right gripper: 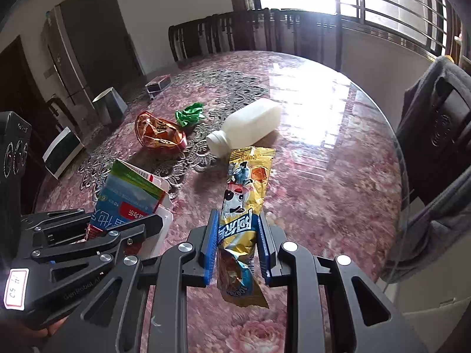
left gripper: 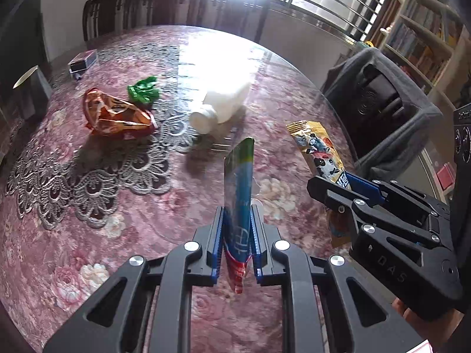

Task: Collect trash
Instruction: 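Carry the snack wrapper and milk carton over to the yellow bucket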

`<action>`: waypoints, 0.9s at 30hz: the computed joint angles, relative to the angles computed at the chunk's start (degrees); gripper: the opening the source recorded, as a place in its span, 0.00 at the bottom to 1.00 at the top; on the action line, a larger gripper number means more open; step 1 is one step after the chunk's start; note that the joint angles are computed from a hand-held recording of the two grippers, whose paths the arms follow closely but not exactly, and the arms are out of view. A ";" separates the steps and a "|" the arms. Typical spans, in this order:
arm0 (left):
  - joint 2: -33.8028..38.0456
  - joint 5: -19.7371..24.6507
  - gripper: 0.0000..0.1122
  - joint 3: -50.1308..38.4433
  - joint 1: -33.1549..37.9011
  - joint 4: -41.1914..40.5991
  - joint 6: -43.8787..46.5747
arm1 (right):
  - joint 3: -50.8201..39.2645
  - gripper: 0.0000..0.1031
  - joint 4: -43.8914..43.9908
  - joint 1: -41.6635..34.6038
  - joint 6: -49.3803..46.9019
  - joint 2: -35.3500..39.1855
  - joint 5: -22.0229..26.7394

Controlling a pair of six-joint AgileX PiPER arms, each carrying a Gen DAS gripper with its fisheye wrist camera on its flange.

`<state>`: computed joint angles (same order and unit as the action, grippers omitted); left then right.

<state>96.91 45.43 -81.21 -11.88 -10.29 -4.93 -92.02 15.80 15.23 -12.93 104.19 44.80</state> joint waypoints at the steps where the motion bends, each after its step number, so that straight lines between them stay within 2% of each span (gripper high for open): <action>1: -0.34 -0.11 0.15 0.08 -2.14 0.67 -1.03 | 1.98 0.23 0.21 -0.90 -0.40 -1.64 -0.48; 5: -1.07 -0.46 0.15 0.17 -9.91 2.74 -5.49 | 11.64 0.23 2.87 -6.32 -4.27 -9.78 -1.70; 12: -1.19 -1.84 0.15 0.34 -26.32 9.97 -18.46 | 26.32 0.23 8.70 -21.30 -15.29 -24.76 0.66; 19: 1.04 -3.68 0.15 -0.40 -40.40 16.30 -30.59 | 36.79 0.23 16.69 -44.39 -32.71 -35.72 9.06; 24: 3.30 -3.41 0.16 -1.12 -47.63 18.53 -37.41 | 42.20 0.23 18.92 -62.01 -45.84 -37.46 16.36; 27: 4.61 -3.07 0.16 -1.32 -50.37 19.30 -39.72 | 45.46 0.23 17.48 -68.98 -51.24 -37.63 18.30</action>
<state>101.51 42.36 -82.53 -62.25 9.00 -44.64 -46.55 33.28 -53.75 -64.17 66.56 63.10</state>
